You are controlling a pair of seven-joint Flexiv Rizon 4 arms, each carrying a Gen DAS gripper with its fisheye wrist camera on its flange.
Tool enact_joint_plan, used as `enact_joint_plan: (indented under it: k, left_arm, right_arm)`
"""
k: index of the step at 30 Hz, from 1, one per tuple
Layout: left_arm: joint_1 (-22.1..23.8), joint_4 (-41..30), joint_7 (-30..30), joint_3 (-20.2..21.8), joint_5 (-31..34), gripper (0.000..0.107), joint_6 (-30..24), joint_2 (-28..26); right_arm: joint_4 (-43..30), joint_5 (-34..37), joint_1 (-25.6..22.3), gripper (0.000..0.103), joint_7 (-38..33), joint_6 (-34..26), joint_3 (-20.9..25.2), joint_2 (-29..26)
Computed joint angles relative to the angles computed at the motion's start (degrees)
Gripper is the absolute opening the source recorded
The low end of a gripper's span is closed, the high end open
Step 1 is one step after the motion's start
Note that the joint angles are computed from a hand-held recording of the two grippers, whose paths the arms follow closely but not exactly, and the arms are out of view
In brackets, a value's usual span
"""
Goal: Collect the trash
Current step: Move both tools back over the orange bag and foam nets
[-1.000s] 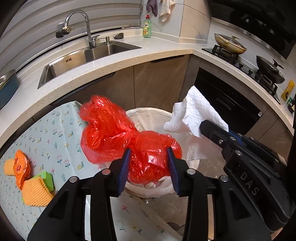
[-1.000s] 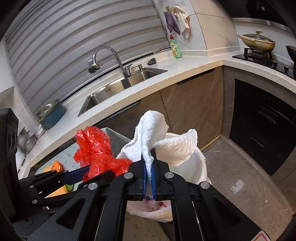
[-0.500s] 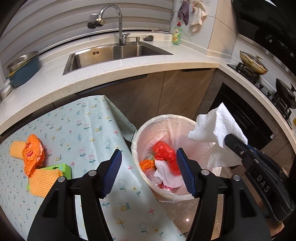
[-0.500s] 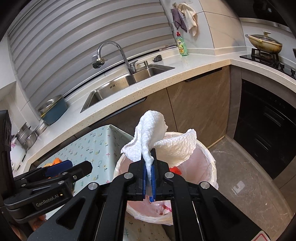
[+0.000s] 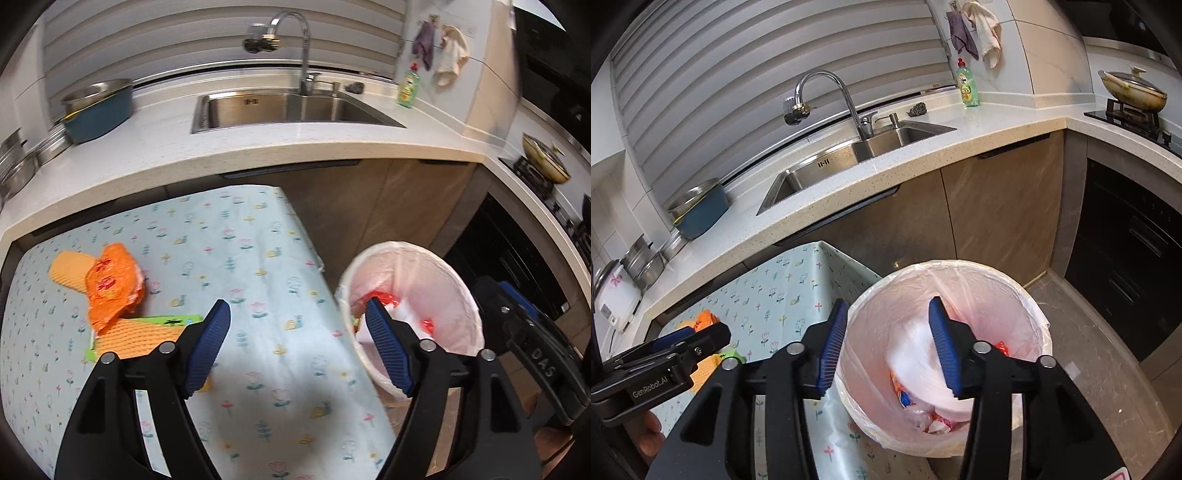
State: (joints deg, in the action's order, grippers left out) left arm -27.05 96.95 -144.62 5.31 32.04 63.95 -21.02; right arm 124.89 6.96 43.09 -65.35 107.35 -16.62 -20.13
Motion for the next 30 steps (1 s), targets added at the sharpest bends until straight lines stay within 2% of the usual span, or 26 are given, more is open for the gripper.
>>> enact_joint_plan:
  k: [9,18,30]
  left_arm:
    - [3.5,7.4,-4.8,1.4,1.2,0.076,1.1,5.4]
    - [8.2,13.5,-7.6,0.2,5.2,0.078,0.1,11.5]
    - [18.2,23.0,-7.7,-1.3,6.3,0.082,0.7,18.8]
  right_arm:
    - [-0.8,-2.3,0.5,0.048,0.7,-0.9,3.4,0.9]
    - [-2.5,-5.4,4.1,0.048,2.2,-2.3,5.3,0.0]
    - [-8.2,-12.4,3.4,0.048,6.3,-5.4,11.8,-3.8]
